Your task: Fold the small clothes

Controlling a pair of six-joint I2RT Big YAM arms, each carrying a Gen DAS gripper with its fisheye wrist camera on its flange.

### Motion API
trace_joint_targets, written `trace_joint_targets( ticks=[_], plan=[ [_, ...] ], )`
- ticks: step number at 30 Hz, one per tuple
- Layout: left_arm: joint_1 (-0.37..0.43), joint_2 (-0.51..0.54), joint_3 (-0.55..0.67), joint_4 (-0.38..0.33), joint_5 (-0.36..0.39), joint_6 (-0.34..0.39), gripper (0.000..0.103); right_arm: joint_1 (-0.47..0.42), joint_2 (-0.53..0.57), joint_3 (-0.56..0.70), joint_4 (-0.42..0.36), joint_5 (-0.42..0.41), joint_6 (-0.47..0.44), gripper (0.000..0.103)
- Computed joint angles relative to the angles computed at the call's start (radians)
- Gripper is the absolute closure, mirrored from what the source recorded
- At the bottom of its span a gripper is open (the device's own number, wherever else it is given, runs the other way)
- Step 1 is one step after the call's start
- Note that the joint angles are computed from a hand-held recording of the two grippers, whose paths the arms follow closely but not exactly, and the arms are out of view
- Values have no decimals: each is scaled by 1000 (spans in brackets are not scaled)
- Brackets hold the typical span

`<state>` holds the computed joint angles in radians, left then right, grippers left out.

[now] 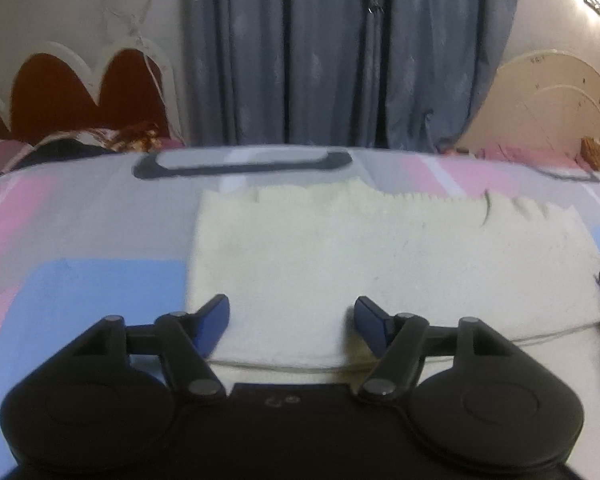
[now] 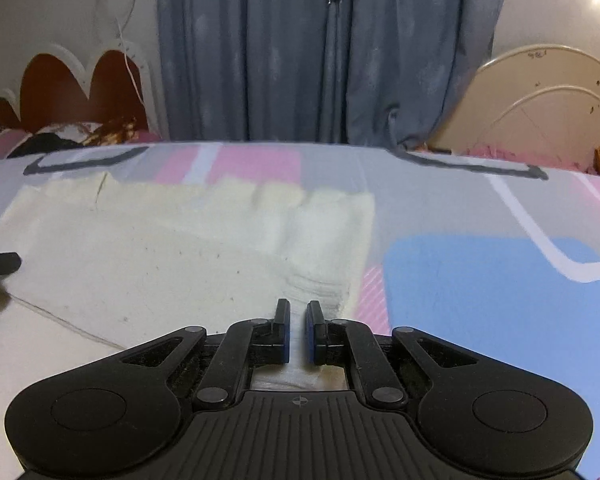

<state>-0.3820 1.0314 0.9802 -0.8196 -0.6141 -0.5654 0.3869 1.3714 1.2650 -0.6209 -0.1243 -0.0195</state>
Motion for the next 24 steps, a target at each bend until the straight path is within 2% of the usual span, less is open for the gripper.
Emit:
trace_joint_targets(
  ticks=[2,5,10,12,14,17,19,24],
  plan=[
    [-2,4,3,-51,-8,-23,36,-10,-21,-10,8,-24,7,98],
    [-7,-10,-7,-74,3,-39,35,-1,-2,3,-53,-1,-43,98],
    [1,-9,17,-118,21,-54,34,-8,-40,-14,-29,-37,-15,97],
    [-10,-11,24,-135,8,-74,35,-4,-17,8,-83,-32,-39,97],
    [-19,-5,29,-159,2,-90,33,-5,-20,5,-79,-33,-51,98],
    [-18,-4,24,-167,5,-99,30,-17,-35,-4,-61,-67,-37,97],
    [-16,2,27,-176,4,-114,26,-13,-21,4,-91,-55,-61,97],
    [-18,3,22,-180,-3,-131,23,-19,-4,7,-80,-74,-62,97]
  ],
)
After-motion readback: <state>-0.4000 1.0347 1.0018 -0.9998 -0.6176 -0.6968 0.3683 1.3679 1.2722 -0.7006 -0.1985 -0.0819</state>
